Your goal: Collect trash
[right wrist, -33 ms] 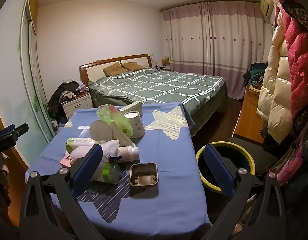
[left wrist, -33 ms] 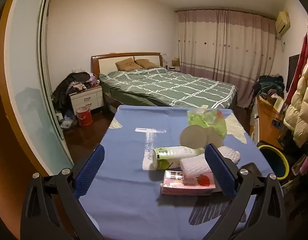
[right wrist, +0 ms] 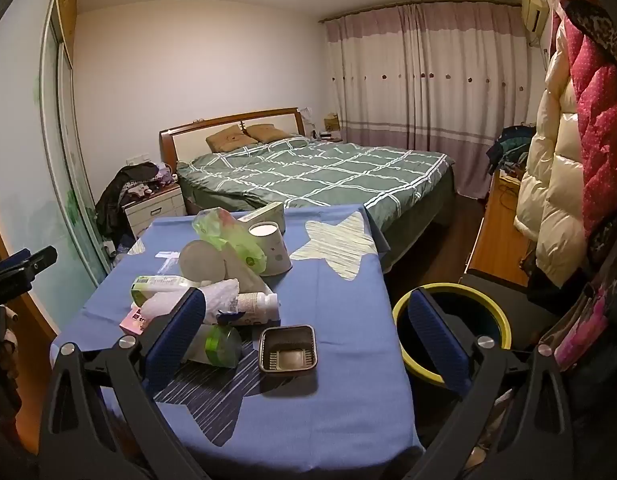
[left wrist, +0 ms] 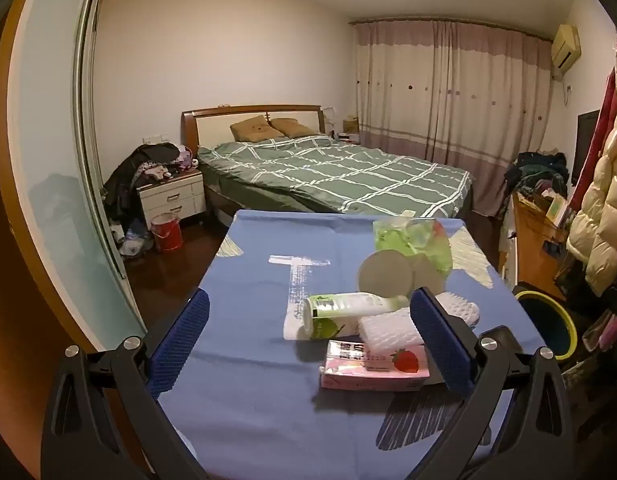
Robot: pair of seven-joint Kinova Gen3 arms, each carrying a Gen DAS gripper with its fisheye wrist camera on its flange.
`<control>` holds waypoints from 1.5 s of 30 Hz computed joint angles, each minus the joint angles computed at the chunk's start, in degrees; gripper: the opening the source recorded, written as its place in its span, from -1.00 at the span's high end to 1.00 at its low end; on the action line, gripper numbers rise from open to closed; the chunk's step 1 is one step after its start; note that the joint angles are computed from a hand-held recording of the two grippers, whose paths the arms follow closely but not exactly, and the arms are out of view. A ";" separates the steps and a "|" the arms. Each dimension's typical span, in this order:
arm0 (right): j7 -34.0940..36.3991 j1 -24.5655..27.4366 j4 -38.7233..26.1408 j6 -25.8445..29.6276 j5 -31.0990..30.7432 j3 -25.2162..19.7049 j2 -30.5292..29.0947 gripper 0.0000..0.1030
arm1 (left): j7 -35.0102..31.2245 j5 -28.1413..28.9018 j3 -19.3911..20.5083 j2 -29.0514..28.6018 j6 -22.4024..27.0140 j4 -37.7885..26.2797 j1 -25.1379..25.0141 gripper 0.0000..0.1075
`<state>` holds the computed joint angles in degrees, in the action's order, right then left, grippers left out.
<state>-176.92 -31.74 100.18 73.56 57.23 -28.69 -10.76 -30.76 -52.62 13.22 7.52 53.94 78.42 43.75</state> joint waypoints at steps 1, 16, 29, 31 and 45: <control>0.37 -0.03 -0.15 0.16 -0.17 0.04 0.08 -0.88 | 1.71 1.56 0.50 -1.19 -2.33 0.92 -1.72 -0.85; 0.28 -0.51 -0.78 -0.07 -0.03 0.33 0.71 -0.88 | -0.51 1.42 0.77 -0.33 -2.25 1.04 -1.25 -0.85; 0.05 -0.29 0.08 -1.31 -0.54 1.15 0.72 -0.88 | -1.36 2.06 -0.11 0.11 -1.97 0.43 -0.21 -0.85; 0.22 -0.26 0.04 -1.41 -0.62 1.26 0.68 -0.88 | -1.42 2.00 -0.11 0.08 -1.95 0.48 -0.13 -0.85; 0.26 0.39 0.35 -2.06 -1.29 1.44 0.41 -0.88 | -1.74 2.01 0.18 -0.10 -1.53 0.36 0.04 -0.85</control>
